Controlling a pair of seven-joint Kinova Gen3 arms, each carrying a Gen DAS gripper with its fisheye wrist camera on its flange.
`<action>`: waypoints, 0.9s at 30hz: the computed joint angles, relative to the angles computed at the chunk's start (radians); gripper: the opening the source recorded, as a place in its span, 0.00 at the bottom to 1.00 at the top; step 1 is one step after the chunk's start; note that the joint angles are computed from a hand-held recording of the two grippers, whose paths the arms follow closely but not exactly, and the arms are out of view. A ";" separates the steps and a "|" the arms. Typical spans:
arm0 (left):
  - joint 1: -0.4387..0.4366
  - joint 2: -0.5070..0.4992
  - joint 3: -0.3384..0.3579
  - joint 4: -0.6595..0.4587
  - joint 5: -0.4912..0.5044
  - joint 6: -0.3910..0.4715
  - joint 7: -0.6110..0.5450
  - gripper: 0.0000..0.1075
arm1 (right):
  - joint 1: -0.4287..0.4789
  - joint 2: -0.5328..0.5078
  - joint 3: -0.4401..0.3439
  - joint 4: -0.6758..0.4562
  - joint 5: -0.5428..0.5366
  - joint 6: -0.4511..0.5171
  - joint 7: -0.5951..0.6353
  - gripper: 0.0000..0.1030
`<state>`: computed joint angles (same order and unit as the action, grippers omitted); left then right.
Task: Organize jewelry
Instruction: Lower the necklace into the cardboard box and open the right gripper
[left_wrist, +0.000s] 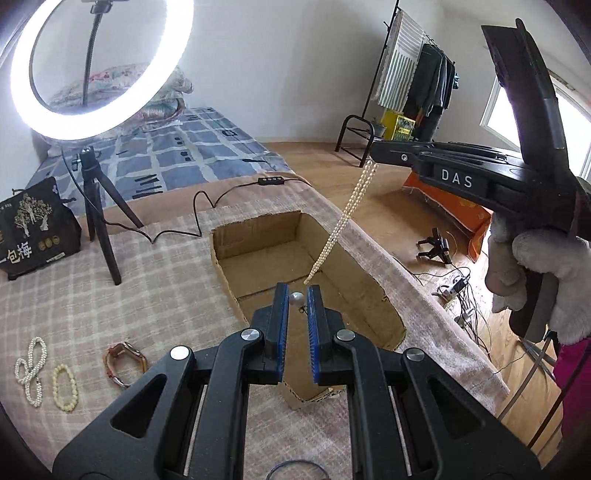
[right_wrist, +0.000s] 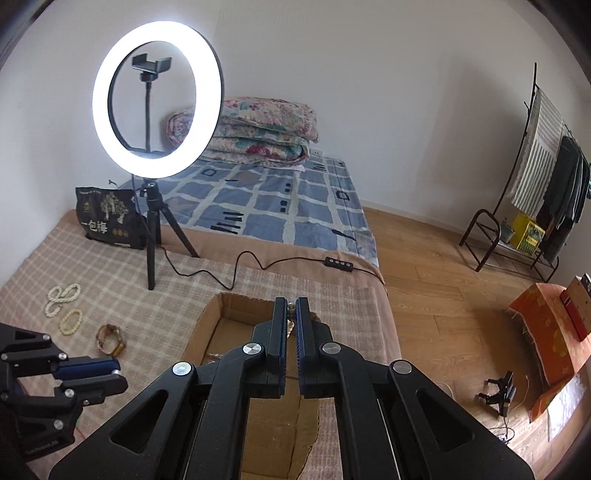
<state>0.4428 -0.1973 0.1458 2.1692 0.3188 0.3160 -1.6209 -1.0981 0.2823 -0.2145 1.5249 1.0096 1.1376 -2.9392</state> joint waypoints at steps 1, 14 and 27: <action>-0.002 0.020 0.006 -0.008 0.000 -0.003 0.007 0.07 | 0.014 -0.001 0.004 0.011 -0.008 -0.024 -0.010 0.03; -0.020 0.179 0.097 -0.023 -0.156 -0.065 0.183 0.07 | 0.127 0.026 0.048 0.100 -0.109 -0.272 -0.072 0.03; -0.015 0.188 0.085 0.004 0.015 -0.095 -0.002 0.48 | 0.107 0.061 0.089 0.074 -0.160 -0.265 -0.055 0.54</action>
